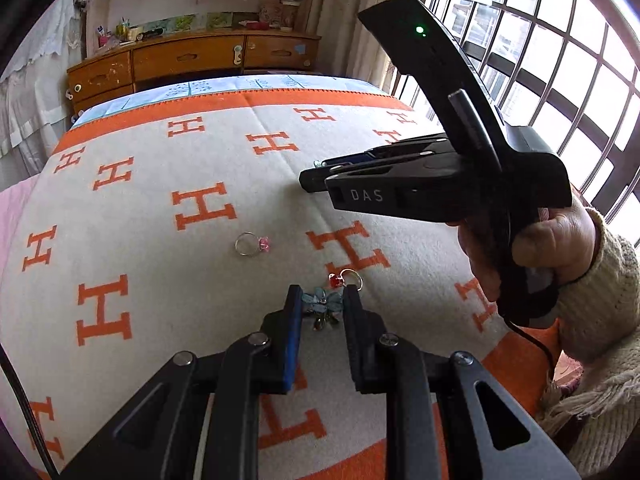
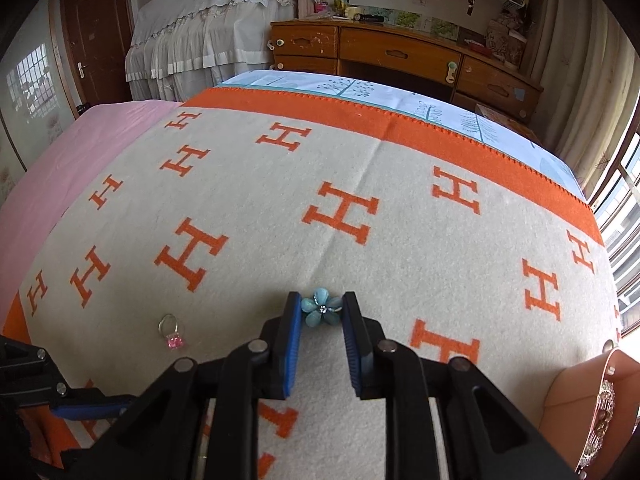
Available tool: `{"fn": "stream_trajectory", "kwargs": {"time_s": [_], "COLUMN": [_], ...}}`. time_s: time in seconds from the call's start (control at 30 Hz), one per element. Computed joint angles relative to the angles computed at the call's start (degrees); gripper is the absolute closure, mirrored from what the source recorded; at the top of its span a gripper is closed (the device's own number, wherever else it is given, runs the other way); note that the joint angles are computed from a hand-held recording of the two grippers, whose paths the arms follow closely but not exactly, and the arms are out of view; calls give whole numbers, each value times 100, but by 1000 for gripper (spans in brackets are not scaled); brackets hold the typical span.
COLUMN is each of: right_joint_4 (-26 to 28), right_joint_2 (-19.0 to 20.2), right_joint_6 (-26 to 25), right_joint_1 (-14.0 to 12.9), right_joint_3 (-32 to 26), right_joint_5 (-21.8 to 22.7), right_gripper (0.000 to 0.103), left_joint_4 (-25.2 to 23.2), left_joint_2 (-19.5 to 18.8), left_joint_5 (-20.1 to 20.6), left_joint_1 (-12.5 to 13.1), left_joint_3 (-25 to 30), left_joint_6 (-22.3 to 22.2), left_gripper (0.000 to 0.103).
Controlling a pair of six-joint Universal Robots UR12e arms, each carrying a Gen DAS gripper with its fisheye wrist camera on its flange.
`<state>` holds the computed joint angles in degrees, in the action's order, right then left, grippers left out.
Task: Organize jewelry
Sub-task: 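Grasp the other blue flower charm with the right tool while the left tool lifts its charm, then carry both charms to the pink box and open the left tool over it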
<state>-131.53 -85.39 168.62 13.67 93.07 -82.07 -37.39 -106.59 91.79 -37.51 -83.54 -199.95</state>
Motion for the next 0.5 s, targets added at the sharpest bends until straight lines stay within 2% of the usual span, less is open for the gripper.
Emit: {"fn": "stream_trajectory", "kwargs": {"time_s": [0.13,0.23,0.37,0.5], "right_joint_4": [107,-18,-268,-423], "right_joint_2": [-132,-352,-752,-1218], "right_joint_6": [201,339,441,542], "right_joint_1": [-140,-265,-435,-714], "right_joint_3": [62,228,533,881], "right_joint_5": [399,720,905,1155], "right_gripper": [83,83,83,83], "left_joint_4": [10,60,29,-32], "left_joint_2": [10,-3,-93,-262], "left_joint_5": [103,245,392,393], "left_joint_1": [-45,-141,-285,-436], "left_joint_3": [79,193,457,820], "left_joint_6": [82,174,288,506], "left_gripper": [85,85,85,85]}}
